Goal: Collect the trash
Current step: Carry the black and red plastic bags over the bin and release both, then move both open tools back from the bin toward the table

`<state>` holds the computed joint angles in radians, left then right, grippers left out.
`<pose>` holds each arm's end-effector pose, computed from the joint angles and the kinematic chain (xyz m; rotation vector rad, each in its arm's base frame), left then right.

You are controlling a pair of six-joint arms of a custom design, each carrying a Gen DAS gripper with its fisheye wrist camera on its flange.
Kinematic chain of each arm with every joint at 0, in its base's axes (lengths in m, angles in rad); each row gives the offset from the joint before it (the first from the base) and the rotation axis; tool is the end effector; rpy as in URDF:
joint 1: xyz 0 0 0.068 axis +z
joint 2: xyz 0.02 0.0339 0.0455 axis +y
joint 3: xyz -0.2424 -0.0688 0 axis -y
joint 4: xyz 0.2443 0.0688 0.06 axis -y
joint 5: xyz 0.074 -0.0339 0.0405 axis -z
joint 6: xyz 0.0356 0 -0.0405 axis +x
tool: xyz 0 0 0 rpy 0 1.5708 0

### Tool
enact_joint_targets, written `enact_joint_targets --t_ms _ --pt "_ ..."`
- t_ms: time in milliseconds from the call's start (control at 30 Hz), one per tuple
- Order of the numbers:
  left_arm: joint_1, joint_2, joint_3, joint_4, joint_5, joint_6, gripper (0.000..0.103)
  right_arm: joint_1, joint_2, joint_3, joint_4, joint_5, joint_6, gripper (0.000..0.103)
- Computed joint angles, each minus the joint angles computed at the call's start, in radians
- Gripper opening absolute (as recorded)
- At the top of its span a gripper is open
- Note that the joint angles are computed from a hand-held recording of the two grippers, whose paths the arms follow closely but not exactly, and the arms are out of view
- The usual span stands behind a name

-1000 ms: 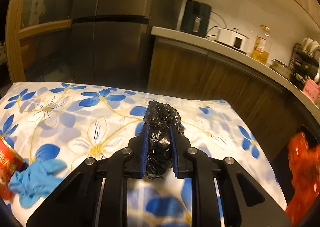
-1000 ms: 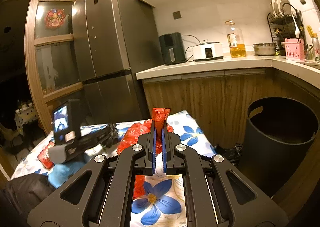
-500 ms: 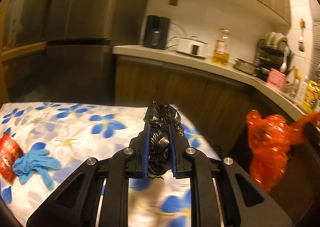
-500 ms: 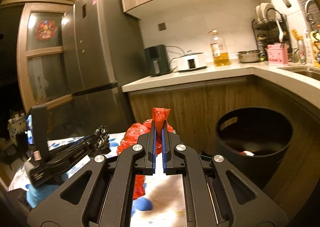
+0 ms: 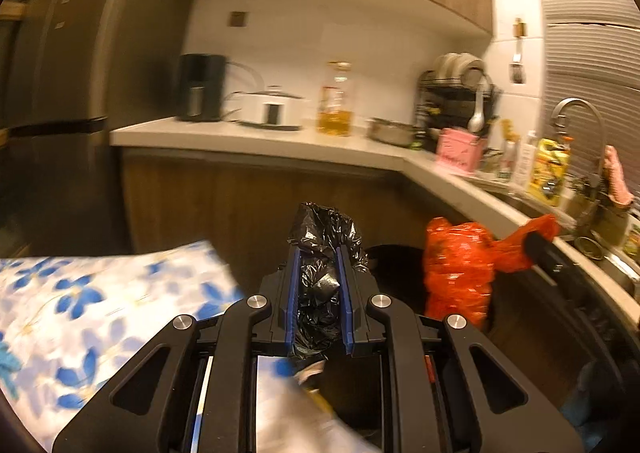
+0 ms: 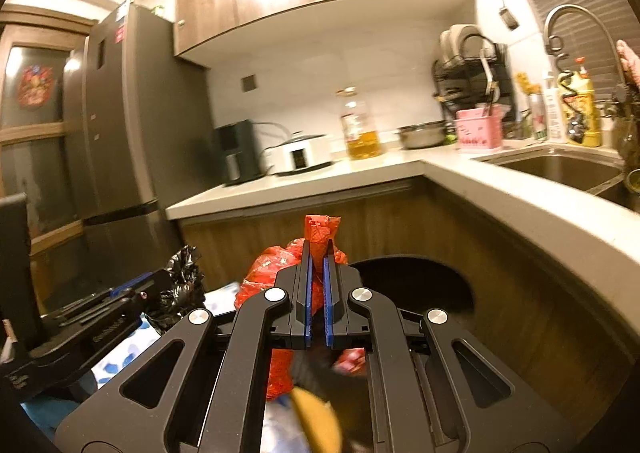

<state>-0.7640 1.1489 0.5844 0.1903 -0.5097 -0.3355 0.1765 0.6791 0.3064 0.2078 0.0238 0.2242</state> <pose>0.1976 -0.1653 0.2162 0.0733 1.9020 -0.2511 0.1861 0.0323 0.2147 0.0591 1.7425 0.2737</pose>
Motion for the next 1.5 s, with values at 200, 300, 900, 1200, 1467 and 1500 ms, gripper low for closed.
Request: enact_joint_targets --t_ms 200,300,900,1200,1467,1500 --pt "-0.016 0.222 0.141 0.102 0.048 0.016 0.017 -0.188 0.158 0.041 0.099 -0.129 -0.02 0.005" --pt "-0.021 0.298 0.183 0.139 0.062 0.026 0.018 -0.22 0.213 0.055 0.134 -0.144 -0.031 0.005" --pt "0.0 0.513 0.313 0.177 0.145 0.04 0.029 -0.273 0.42 0.112 0.231 -0.165 -0.054 0.008" --pt "0.026 0.511 0.293 0.181 0.176 0.001 0.051 -0.283 0.452 0.118 0.223 -0.166 -0.038 0.035" --pt "-0.008 0.446 0.243 0.13 0.034 -0.017 0.077 -0.244 0.382 0.078 0.172 -0.109 -0.057 0.057" --pt "-0.013 0.434 0.238 0.114 0.012 -0.024 0.079 -0.237 0.372 0.074 0.162 -0.105 -0.058 0.059"
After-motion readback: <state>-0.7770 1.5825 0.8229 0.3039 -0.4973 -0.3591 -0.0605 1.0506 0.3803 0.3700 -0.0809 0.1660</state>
